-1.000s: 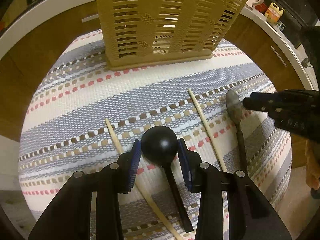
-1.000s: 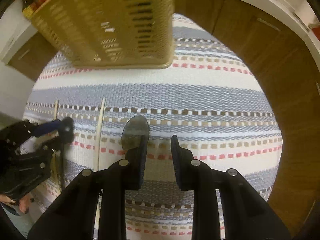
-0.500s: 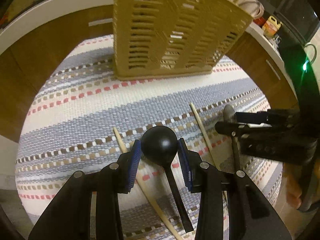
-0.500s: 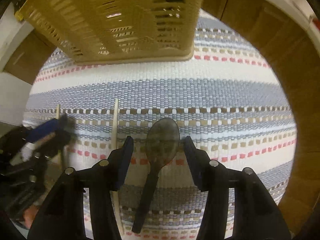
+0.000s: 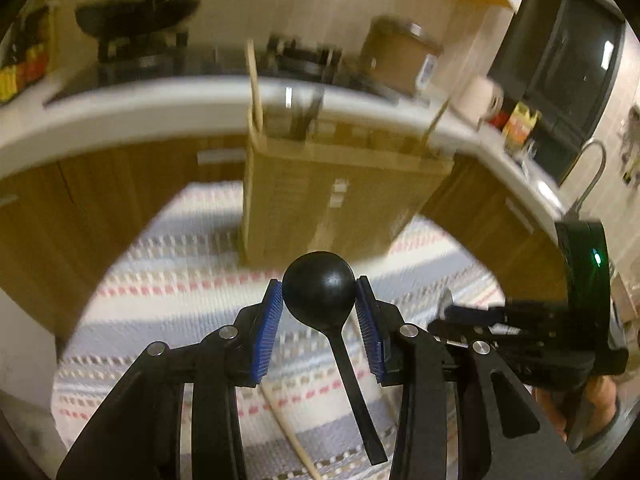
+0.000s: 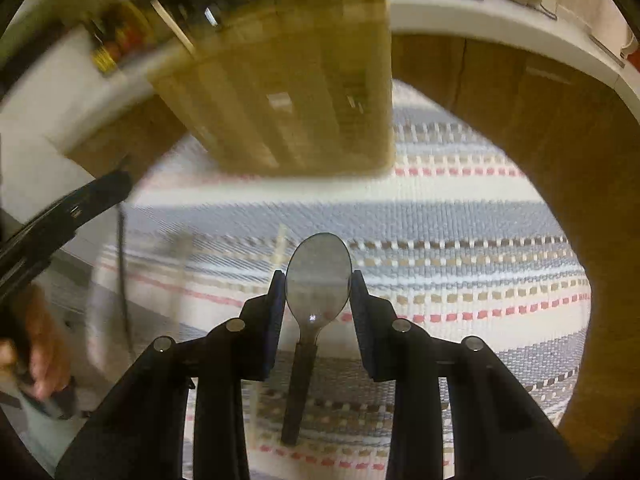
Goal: Organize utensils
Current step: 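Lift the ladle and spoon over the tan basket and open both tools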
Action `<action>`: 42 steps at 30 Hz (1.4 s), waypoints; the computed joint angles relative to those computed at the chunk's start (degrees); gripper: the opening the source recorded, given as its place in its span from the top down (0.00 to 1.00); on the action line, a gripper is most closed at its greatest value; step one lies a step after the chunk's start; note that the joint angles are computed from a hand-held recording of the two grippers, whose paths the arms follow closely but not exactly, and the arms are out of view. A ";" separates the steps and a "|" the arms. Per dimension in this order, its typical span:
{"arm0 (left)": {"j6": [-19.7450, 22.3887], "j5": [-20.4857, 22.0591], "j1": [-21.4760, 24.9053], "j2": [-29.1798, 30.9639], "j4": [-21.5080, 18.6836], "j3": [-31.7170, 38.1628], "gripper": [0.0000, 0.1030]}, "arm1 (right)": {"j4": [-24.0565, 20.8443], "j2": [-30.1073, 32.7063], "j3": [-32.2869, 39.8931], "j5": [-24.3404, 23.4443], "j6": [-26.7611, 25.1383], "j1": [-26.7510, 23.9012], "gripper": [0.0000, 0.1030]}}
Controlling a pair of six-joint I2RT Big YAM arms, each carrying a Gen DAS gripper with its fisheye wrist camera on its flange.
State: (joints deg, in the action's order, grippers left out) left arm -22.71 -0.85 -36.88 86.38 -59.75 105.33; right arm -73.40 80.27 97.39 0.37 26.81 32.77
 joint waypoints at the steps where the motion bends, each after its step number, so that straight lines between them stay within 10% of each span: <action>1: 0.16 -1.11 -0.14 -0.63 1.03 0.45 0.66 | 2.11 -1.65 -0.81 -0.77 -0.36 -0.31 0.71; 21: 8.54 -24.78 -0.04 7.90 16.29 18.22 0.66 | 18.76 3.15 18.28 1.01 0.75 -5.53 0.71; 32: 15.69 -29.33 -0.09 9.98 30.11 12.13 0.65 | 19.98 7.57 20.45 21.18 -11.53 -2.89 0.71; 42: 16.17 -28.48 0.62 9.12 35.94 6.15 0.65 | 28.11 6.30 12.36 25.63 -14.42 -1.40 0.71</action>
State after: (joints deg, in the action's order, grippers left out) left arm -6.53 -29.33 -36.26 95.50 -23.81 111.48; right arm -45.30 86.56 109.75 25.99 12.39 31.37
